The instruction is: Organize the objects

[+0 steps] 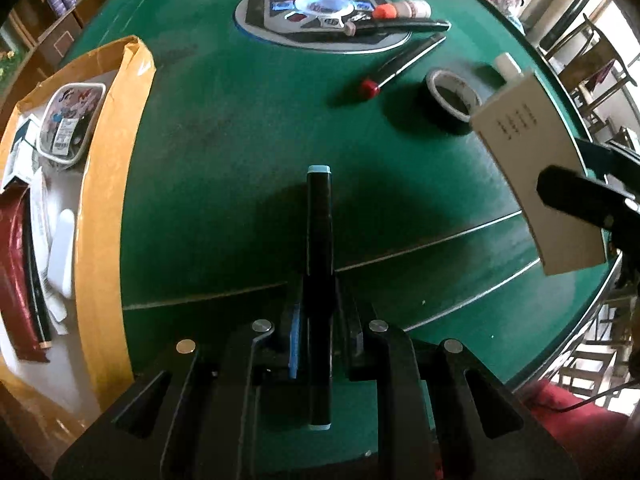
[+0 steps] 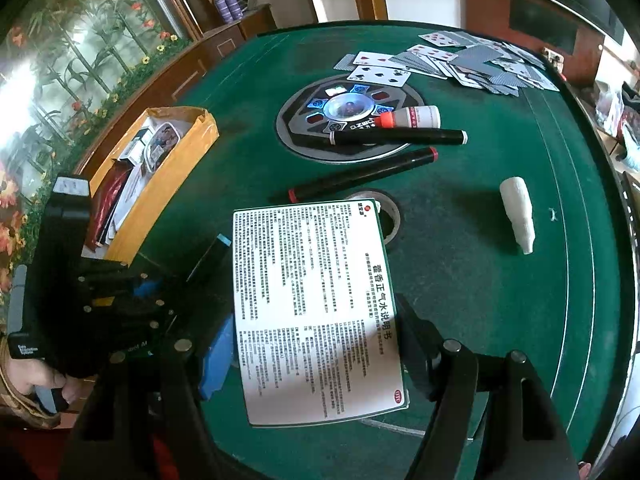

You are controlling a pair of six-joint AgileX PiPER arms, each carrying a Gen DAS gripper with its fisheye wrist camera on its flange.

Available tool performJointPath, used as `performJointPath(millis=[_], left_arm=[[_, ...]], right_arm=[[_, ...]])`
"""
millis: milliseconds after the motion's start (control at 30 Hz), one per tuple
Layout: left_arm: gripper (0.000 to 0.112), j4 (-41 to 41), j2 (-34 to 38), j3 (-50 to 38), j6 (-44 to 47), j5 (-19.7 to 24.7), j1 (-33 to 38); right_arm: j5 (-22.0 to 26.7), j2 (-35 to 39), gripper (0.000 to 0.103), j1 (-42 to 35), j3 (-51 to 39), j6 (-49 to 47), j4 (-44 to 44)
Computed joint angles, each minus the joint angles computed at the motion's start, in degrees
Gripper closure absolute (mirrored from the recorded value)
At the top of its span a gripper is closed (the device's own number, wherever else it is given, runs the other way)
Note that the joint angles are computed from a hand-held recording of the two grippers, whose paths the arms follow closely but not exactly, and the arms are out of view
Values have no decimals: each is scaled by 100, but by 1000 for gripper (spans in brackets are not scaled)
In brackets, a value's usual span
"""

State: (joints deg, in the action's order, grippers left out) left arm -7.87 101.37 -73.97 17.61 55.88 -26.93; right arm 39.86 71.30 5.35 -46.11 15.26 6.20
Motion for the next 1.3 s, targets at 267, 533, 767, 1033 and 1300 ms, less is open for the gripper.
performJointPath(millis=[267, 533, 767, 1033, 1300], left_arm=[[97, -36, -24, 38, 184, 201, 114], [98, -766, 63, -90, 499, 556, 636], [98, -1118, -202, -277, 644, 873, 1037], [98, -1375, -568, -389, 817, 1170, 1688], [98, -1398, -679, -577, 884, 1333, 2442]], right_arm=[[-51, 84, 31, -31, -101, -159, 128], [-42, 164, 31, -28, -216, -241, 164], [-13, 241, 31, -6, -320, -253, 159], [-51, 460, 31, 268, -536, -157, 100], [-103, 737, 31, 566, -742, -124, 121]])
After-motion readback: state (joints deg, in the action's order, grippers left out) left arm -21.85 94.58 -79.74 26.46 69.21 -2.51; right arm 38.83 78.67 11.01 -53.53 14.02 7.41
